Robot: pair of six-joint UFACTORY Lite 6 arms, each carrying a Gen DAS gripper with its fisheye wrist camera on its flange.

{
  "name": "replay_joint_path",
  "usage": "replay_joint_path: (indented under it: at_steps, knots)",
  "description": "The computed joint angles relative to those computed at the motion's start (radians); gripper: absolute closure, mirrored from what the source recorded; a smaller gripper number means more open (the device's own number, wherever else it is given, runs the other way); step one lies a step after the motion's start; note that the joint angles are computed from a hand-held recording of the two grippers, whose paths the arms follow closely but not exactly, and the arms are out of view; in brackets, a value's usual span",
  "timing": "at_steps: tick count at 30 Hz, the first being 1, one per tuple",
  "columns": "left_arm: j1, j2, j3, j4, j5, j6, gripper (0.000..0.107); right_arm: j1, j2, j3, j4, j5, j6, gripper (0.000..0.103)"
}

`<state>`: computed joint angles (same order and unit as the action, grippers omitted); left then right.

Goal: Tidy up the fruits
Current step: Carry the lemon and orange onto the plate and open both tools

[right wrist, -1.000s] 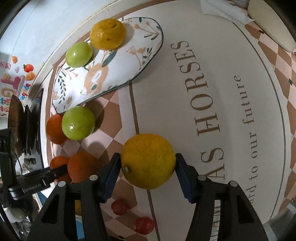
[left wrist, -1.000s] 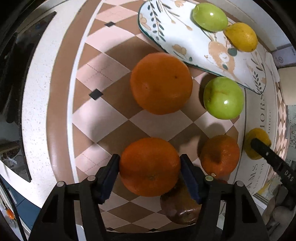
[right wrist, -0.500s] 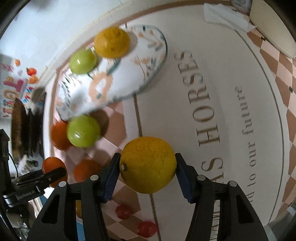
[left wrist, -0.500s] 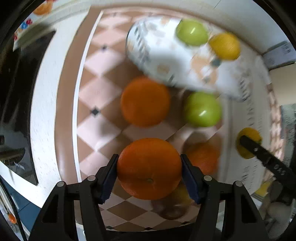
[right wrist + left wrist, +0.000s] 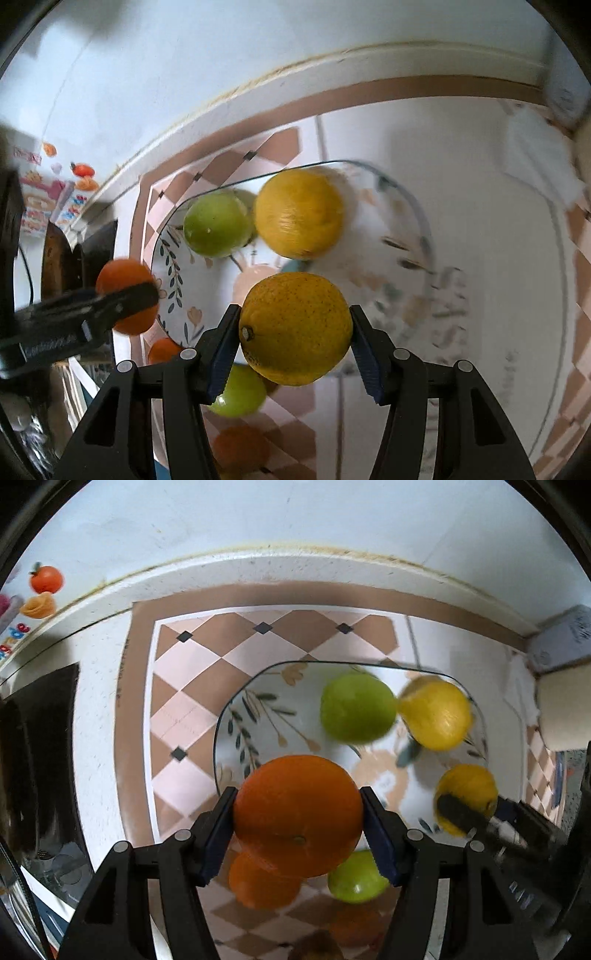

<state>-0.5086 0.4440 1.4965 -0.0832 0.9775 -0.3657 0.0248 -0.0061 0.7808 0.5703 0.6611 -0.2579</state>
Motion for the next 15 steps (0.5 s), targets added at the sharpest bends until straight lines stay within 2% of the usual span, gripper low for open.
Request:
replay_joint_path:
  at_steps: [4, 8, 15]
  knots:
    - [0.056, 0.104, 0.068, -0.055, 0.013, 0.050, 0.044, 0.088, 0.129, 0.055, 0.050, -0.046, -0.023, 0.043]
    - [0.092, 0.137, 0.063, -0.108, 0.004, 0.082, 0.044, 0.143, 0.205, 0.091, 0.110, -0.066, -0.048, 0.043]
    - [0.114, 0.169, 0.026, -0.148, -0.011, 0.103, 0.044, 0.171, 0.273, 0.132, 0.163, -0.034, -0.087, 0.042]
